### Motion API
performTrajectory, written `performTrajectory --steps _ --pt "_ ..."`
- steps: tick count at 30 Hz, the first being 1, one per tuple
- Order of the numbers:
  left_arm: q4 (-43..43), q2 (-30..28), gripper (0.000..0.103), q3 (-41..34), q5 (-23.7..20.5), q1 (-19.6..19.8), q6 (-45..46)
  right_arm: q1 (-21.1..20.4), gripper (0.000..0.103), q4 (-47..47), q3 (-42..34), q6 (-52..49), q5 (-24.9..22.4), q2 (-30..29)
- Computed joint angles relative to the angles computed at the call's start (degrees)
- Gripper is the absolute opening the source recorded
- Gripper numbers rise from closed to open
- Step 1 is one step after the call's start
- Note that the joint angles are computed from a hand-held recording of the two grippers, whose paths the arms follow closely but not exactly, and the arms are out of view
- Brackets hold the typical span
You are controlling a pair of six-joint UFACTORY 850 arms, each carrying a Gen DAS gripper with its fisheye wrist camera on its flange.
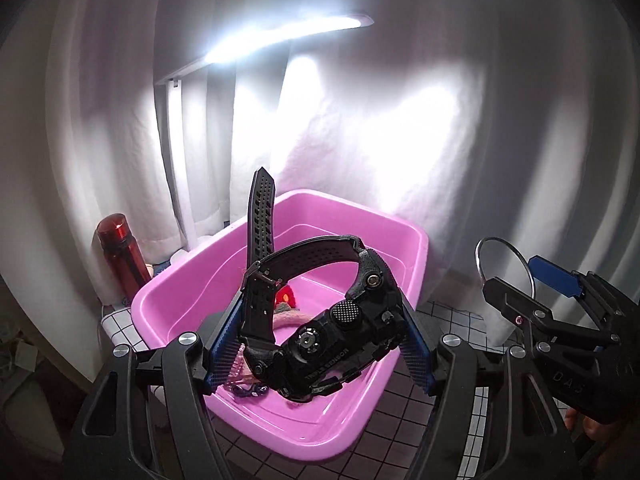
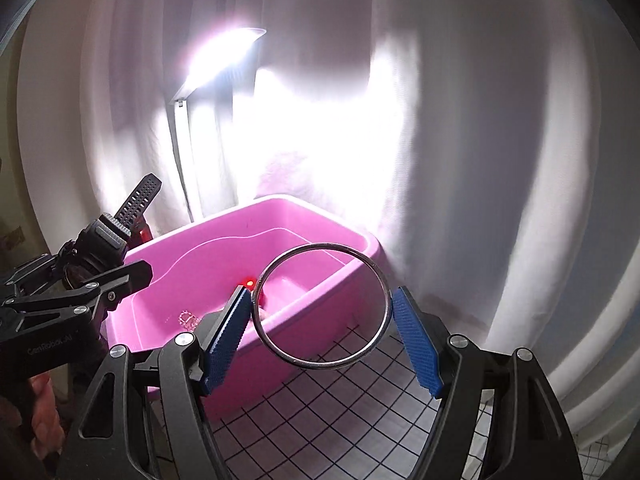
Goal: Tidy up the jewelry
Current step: 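Carry the black watch and silver bangle over the pink tub with both tools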
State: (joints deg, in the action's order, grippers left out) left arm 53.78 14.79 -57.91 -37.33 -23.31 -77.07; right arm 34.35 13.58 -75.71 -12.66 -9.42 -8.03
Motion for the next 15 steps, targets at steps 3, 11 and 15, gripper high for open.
performTrajectory --steps 3,11,15 --pt "-1.10 0.24 0.067 0.16 1.15 3.08 2.00 1.09 0.070 3.38 -3.28 -3.16 -0.57 -2.99" --pt "-5.86 -1.99 0.067 -0.06 6.06 10.51 10.02 3.42 0.070 -0.58 -11.24 0.71 -2.94 -10.74" --pt "-9.93 -3.80 0.067 -0.37 8.23 12.82 14.74 4.24 0.070 -4.94 -15.92 4.80 -5.43 -14.70"
